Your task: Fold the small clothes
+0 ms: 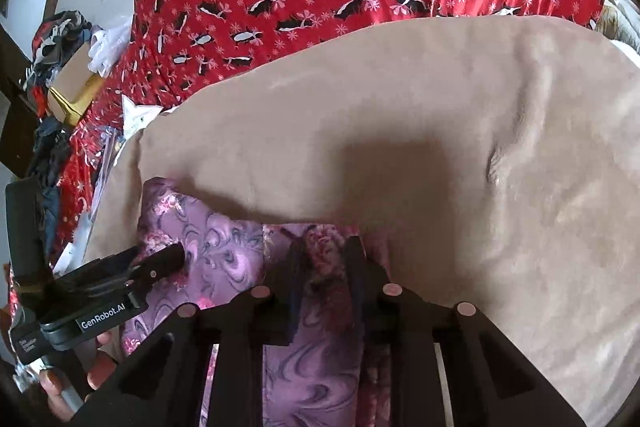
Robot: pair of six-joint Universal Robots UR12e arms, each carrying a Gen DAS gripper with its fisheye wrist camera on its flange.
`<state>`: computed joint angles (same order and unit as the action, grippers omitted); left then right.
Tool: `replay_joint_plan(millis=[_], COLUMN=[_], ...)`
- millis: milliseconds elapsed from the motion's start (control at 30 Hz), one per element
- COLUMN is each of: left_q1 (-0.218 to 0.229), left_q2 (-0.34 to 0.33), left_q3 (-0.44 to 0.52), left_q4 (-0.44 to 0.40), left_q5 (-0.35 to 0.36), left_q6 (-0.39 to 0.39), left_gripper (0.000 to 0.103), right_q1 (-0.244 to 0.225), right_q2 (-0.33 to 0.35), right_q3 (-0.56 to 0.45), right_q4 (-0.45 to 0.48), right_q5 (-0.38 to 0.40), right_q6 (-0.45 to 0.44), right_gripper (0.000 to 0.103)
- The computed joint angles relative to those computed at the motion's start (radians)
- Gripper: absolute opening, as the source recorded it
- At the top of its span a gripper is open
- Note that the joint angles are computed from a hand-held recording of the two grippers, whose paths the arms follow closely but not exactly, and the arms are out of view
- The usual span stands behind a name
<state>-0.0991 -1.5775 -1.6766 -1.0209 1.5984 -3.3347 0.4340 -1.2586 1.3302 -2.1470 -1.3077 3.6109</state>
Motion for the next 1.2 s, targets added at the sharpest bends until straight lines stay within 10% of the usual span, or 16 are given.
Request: replay_joint_plan(millis=[333, 800, 1000, 1200], left_q1=[-0.011, -0.037, -0.019, -0.033], left_q2=[0.076, 0.231, 0.298, 0.350], left_q3=[-0.029, -0.135, -0.165, -0.207], left_q4=[-0.031, -0.253, -0.241, -0.174], left_q5=[0.016, -0.038, -0.019, 0.046], left_q6=[0.036, 0.102, 0.081, 0.035], left_gripper=[0.067, 0.070, 0.070, 0.070], right_q1=[0.002, 0.085, 0.127, 0.192], right_q2=[-0.078, -0.152, -0.211, -0.274], right_q3=[0.034, 0.052, 0.070, 0.117], right_q4=[0.108, 0.424, 0.433, 0.335], right_q5=[0.138, -0.107, -0.262, -0.405], right_q6=[-0.242, -0.360, -0.344, -0.314], right_gripper=[0.030, 0.053, 0.058, 0.088])
